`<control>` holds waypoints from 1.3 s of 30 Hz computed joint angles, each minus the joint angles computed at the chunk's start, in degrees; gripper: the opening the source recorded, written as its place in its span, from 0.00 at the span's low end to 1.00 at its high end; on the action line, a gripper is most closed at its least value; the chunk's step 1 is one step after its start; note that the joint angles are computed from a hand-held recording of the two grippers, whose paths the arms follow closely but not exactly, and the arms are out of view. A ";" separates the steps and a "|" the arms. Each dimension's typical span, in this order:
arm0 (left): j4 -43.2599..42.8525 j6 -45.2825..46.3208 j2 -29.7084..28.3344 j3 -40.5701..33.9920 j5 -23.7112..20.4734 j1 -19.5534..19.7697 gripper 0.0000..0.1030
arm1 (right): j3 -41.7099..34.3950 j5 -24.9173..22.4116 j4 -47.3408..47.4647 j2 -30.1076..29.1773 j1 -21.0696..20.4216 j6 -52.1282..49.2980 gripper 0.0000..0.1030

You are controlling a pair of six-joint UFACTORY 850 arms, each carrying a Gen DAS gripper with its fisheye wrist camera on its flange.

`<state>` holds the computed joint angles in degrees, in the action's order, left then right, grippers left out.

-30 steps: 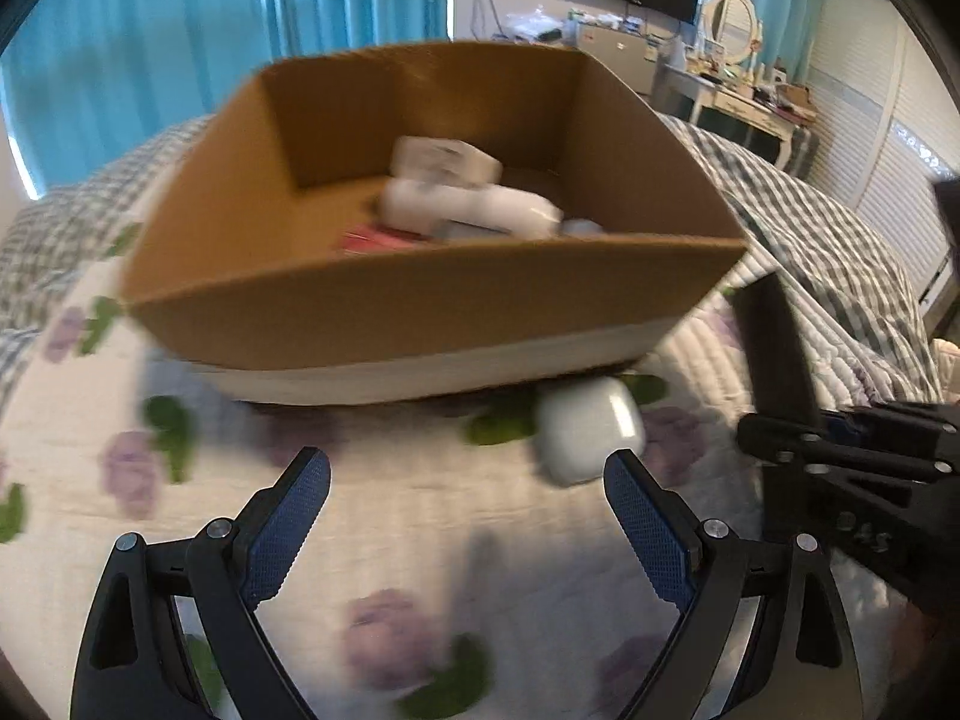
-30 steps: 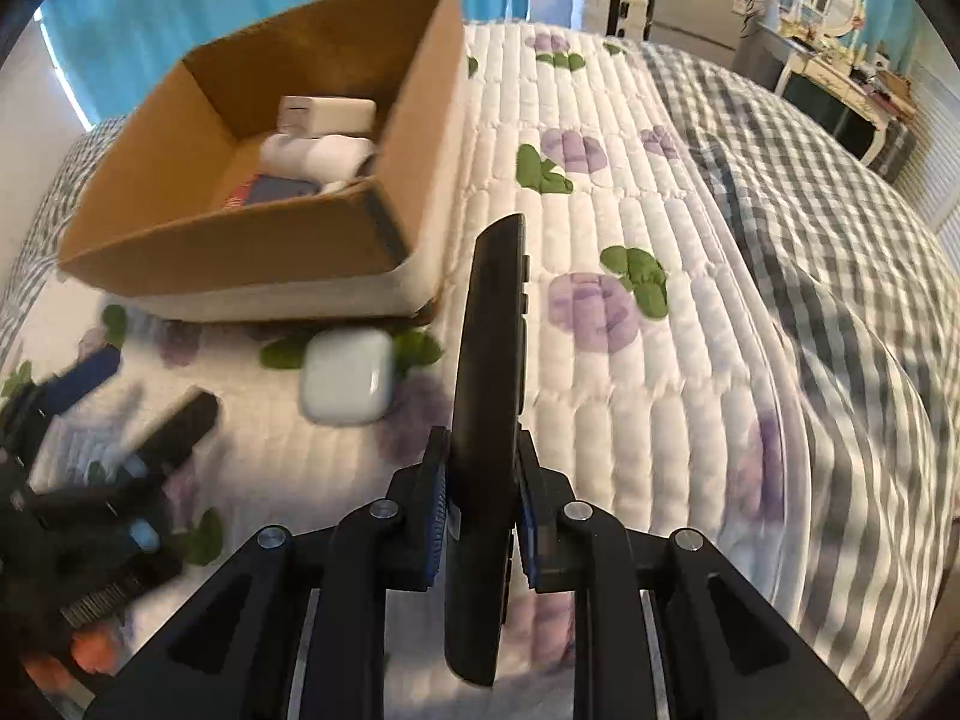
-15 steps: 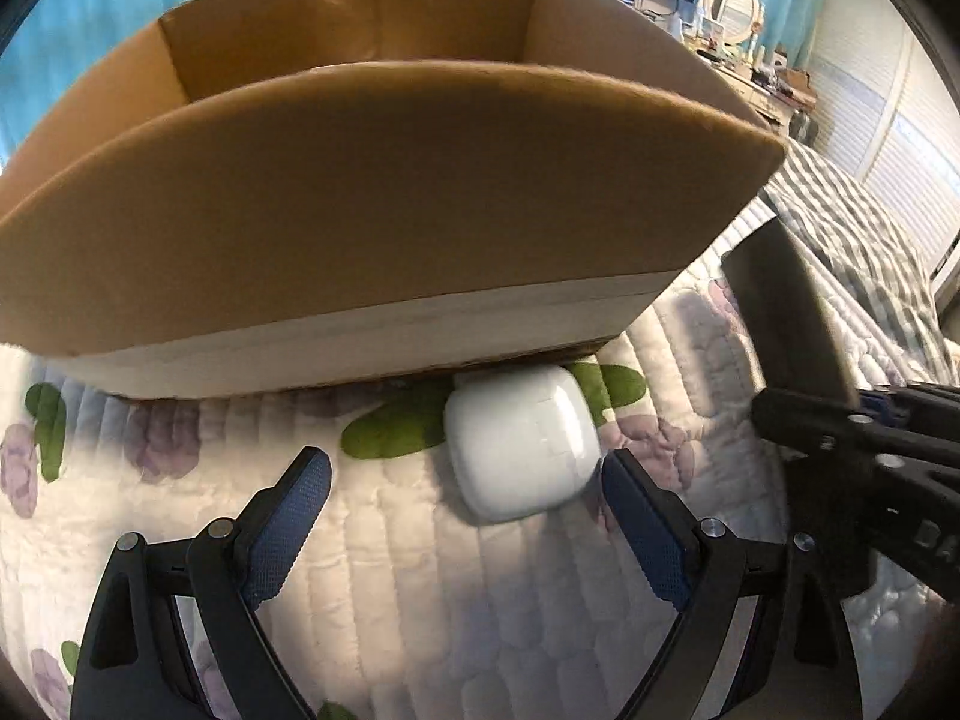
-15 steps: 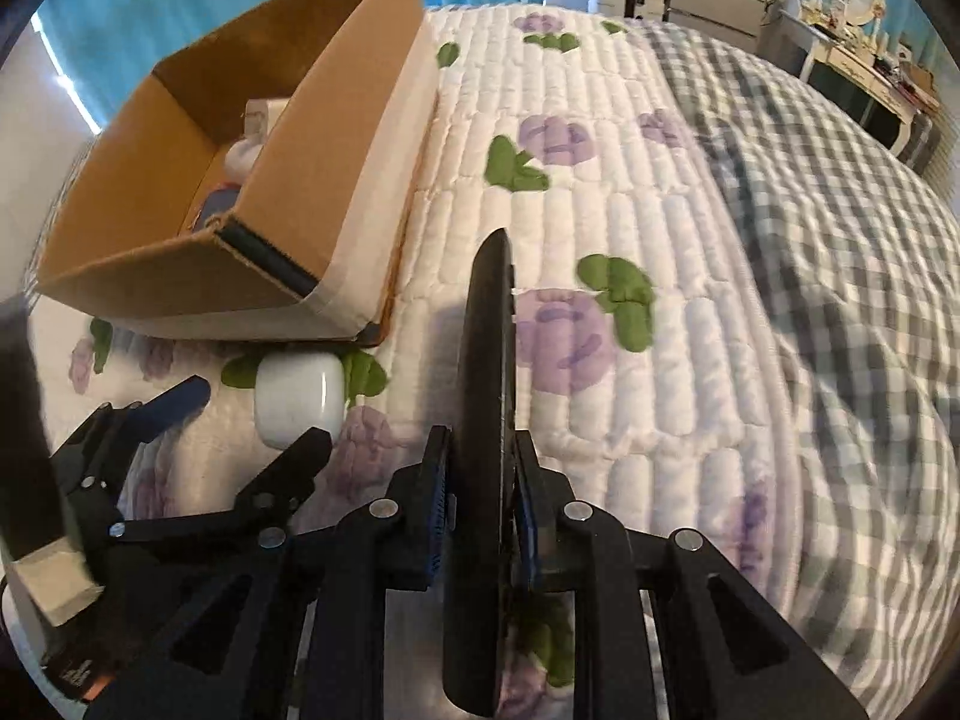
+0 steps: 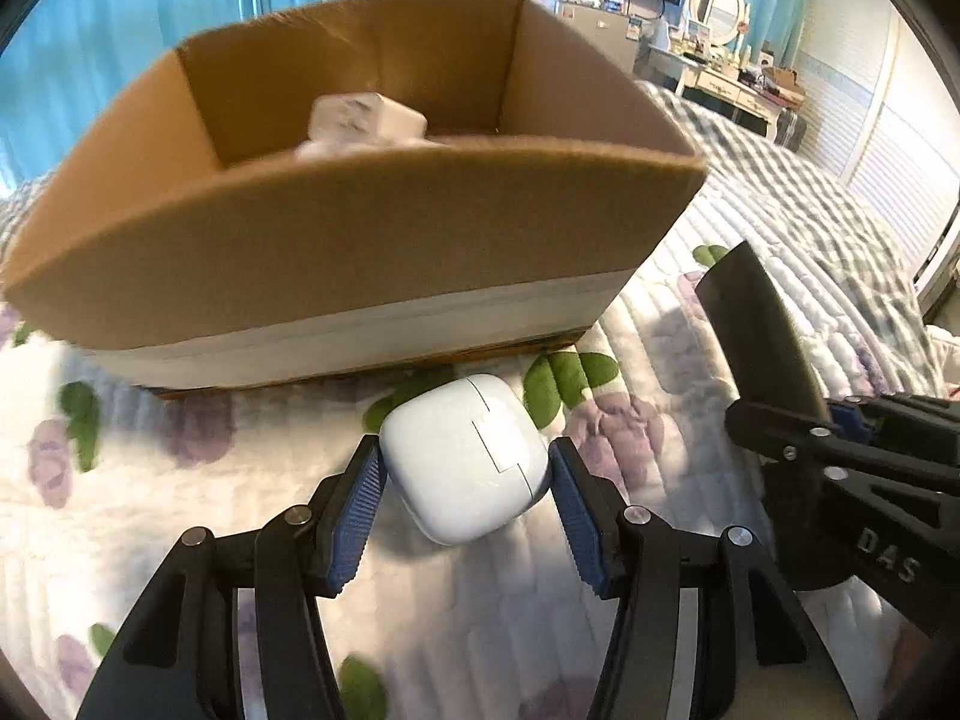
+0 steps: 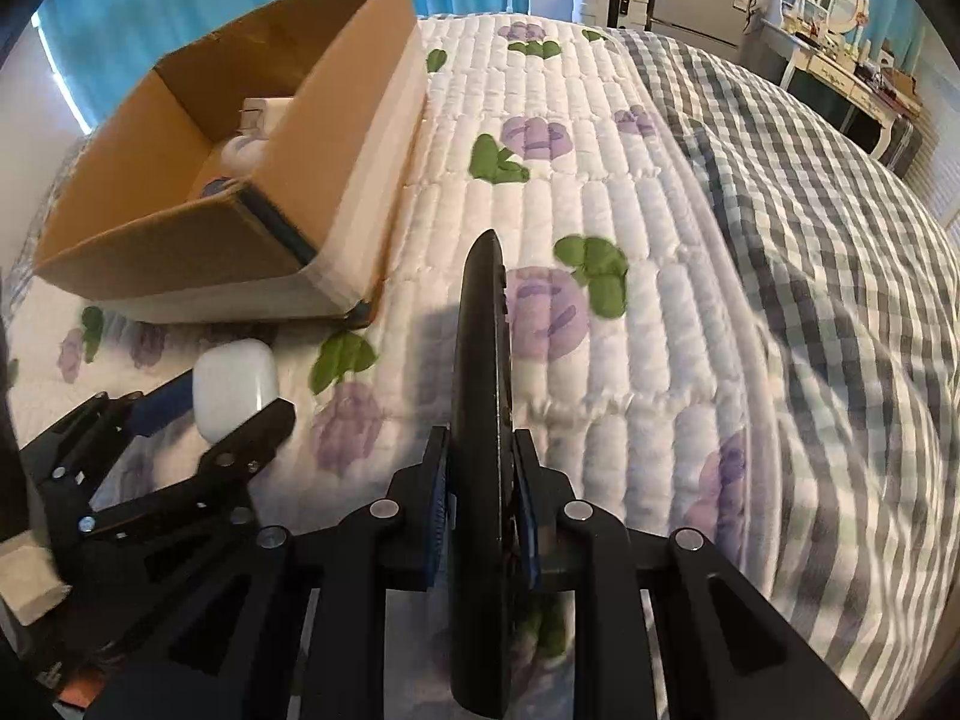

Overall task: Organize rigid objects
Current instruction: 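Carry the earbuds case and remote into the box and open both grippers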

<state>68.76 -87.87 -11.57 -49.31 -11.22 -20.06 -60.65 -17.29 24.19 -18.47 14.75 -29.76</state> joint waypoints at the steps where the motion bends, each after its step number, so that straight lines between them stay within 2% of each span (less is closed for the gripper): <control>1: -1.47 1.77 1.17 0.71 -0.42 -0.02 0.55 | 0.61 0.08 1.12 0.57 0.16 -0.60 0.18; 4: -1.27 2.67 4.84 3.22 -1.35 0.05 0.55 | 2.03 -0.01 3.78 2.39 0.94 -2.73 0.18; 8: 1.15 1.75 8.38 5.58 -1.50 0.93 0.55 | 3.58 1.19 0.17 4.99 2.77 0.80 0.18; 15: 1.28 3.45 13.69 6.70 -1.05 2.40 0.55 | 4.79 0.26 4.62 11.42 5.31 -2.56 0.18; 19: -1.08 6.58 17.06 7.14 -0.82 3.25 0.55 | 2.72 -0.45 1.02 12.99 6.86 0.58 0.18; 24: 2.37 4.10 18.55 5.27 -0.28 4.97 0.55 | -1.57 -0.33 -12.33 13.18 9.35 11.73 0.18; 29: 5.24 2.99 16.78 1.40 -0.53 6.87 0.55 | -7.10 -1.09 -17.33 10.86 10.50 15.70 0.18; 32: 1.95 6.89 14.50 -1.44 1.65 8.91 0.55 | -9.88 -1.59 -15.88 8.99 10.60 14.44 0.18; 39: -6.86 17.81 6.15 -8.87 2.66 11.91 0.55 | -16.90 -2.76 -15.01 2.04 10.69 12.77 0.18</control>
